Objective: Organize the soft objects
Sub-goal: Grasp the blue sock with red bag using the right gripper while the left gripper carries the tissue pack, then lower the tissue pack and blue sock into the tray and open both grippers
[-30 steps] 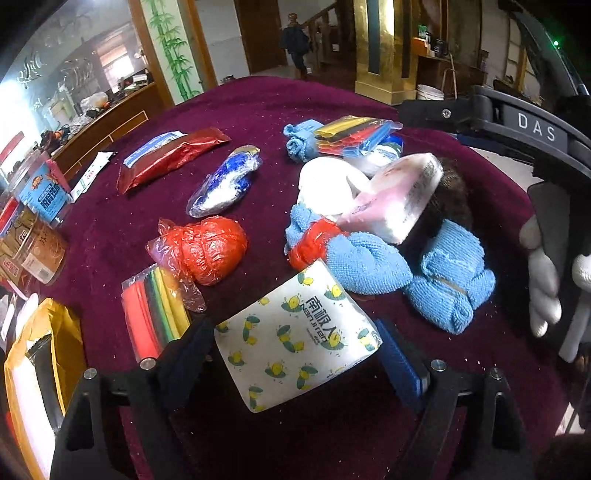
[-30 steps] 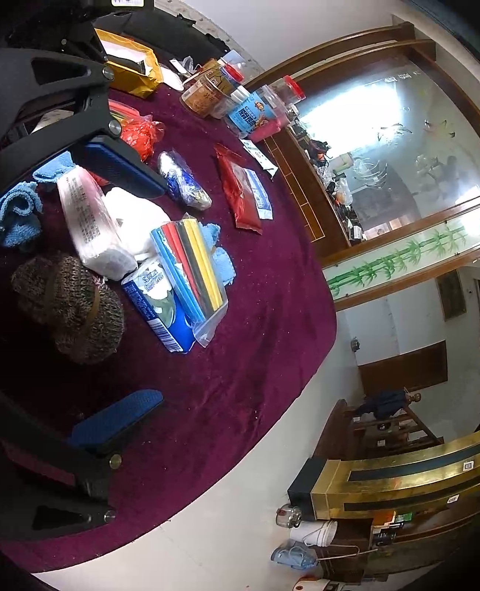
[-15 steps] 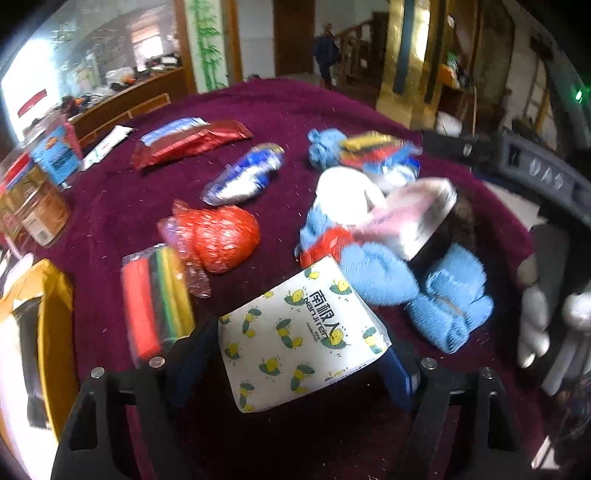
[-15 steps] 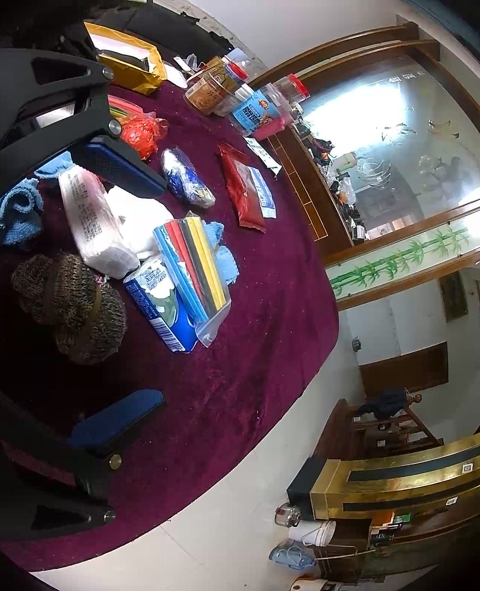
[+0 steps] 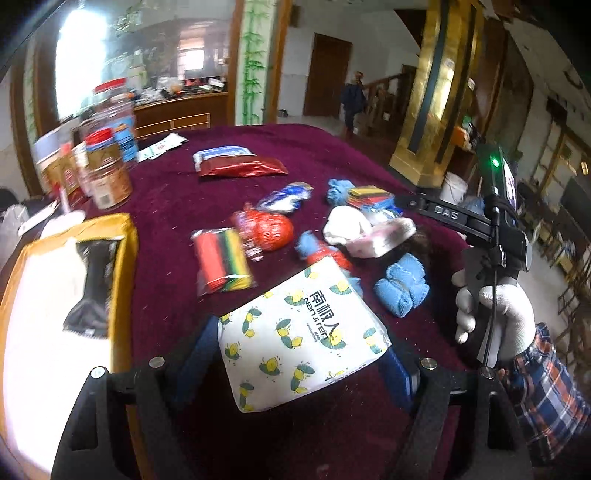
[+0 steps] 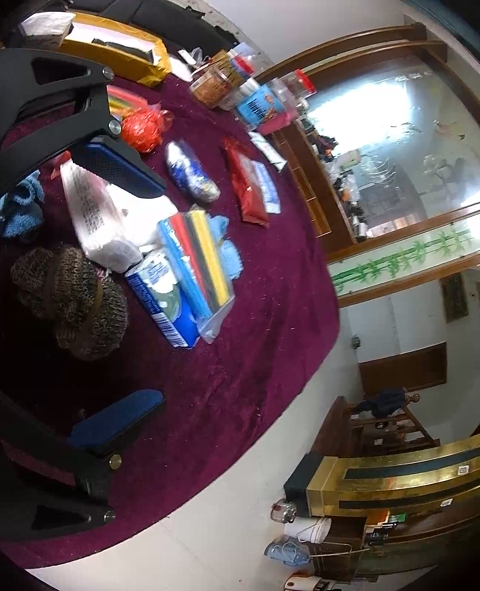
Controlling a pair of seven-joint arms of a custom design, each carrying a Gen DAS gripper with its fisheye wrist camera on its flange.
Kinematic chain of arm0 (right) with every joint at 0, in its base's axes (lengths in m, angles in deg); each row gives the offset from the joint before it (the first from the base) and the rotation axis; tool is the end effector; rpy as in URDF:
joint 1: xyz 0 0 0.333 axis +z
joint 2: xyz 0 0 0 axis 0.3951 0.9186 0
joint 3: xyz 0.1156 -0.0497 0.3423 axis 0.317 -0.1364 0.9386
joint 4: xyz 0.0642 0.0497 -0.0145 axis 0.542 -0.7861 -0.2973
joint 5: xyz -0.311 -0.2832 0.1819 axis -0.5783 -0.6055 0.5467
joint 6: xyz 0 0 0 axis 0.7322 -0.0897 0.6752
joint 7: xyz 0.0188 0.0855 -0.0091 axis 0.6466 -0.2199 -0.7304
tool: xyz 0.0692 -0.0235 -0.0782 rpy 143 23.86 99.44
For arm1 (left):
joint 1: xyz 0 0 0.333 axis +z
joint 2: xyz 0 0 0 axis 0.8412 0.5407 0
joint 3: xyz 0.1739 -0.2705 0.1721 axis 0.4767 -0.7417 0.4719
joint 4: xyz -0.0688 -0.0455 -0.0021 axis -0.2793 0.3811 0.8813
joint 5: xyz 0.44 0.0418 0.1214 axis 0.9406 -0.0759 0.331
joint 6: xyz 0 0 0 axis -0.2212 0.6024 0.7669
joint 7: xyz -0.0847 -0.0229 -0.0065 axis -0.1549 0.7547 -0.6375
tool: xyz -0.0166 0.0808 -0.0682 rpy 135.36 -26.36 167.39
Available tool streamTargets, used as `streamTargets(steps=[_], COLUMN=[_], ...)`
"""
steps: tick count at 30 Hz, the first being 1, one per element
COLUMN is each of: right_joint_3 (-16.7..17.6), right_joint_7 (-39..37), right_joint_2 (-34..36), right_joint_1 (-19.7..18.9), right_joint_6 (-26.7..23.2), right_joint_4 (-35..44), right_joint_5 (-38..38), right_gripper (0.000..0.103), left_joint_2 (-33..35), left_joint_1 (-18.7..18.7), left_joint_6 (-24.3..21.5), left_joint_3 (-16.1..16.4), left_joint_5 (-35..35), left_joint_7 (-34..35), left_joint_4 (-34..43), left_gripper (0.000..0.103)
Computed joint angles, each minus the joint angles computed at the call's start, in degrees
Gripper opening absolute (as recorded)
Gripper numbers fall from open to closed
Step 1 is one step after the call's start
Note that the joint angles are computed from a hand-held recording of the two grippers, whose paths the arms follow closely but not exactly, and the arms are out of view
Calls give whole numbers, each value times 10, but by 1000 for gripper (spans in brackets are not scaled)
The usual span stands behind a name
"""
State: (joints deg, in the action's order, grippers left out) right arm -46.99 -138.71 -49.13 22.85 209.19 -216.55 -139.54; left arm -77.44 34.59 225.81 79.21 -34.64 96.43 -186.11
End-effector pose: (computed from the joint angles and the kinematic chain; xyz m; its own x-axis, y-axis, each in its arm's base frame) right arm 0.4272 0.1337 0.4601 -0.4670 -0.8514 -0.2389 -0.4438 0.4594 -0.7694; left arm 0.4713 -0.2552 0.4949 -0.6570 -0.7395 0.1467 -0.5955 0.3898 -0.7024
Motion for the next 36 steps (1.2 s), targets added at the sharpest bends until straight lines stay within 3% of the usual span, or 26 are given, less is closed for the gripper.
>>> streamTargets(steps=[2, 5, 8, 11, 12, 14, 17, 21, 22, 23, 30, 33, 36], right_joint_3=[13, -3, -31, -60, -69, -75, -73, -50, -51, -56, -46, -58, -94], right_joint_7=[23, -22, -145, -314, -364, -437, -513, -507, -511, -521, -506, -555, -655], right_joint_2=[-14, -27, -12, 38, 59, 98, 145, 177, 180, 181, 131, 127, 153], right_joint_1=[-5, 32, 89, 164, 184, 207, 215, 192, 192, 193, 188, 210, 264], right_joint_6=[-5, 7, 39, 9, -4, -30, -72, -120, -120, -115, -69, -34, 12], right_joint_4=[-1, 0, 17, 60, 77, 106, 141, 161, 161, 156, 134, 146, 172], right_joint_5=[-21, 20, 95, 194, 229, 285, 353, 354, 365, 387, 395, 446, 573], right_gripper=[103, 103, 103, 102, 99, 74, 59, 51, 36, 34, 33, 33, 34], left_joint_2=[-15, -35, -46, -49, -49, -53, -62, -72, -72, -72, -53, -39, -11], left_joint_1=[-1, 6, 16, 21, 23, 29, 40, 53, 56, 60, 104, 130, 150], left_joint_6=[-7, -16, -16, -21, -24, -31, -36, -37, -37, -37, -45, -27, -9], left_joint_3=[16, 32, 40, 50, 53, 56, 61, 70, 71, 72, 76, 66, 62], left_joint_5=[-26, -50, -59, -81, -89, -100, -111, -128, -130, -130, -99, -46, 7], left_joint_7=[11, 22, 25, 35, 38, 42, 52, 63, 65, 64, 27, -5, -36], left_joint_4=[-10, -23, -34, -40, -42, -45, -52, -58, -58, -59, -32, -15, 14], left_gripper=[84, 84, 84, 84, 84, 84, 84, 84, 84, 84, 84, 84, 84])
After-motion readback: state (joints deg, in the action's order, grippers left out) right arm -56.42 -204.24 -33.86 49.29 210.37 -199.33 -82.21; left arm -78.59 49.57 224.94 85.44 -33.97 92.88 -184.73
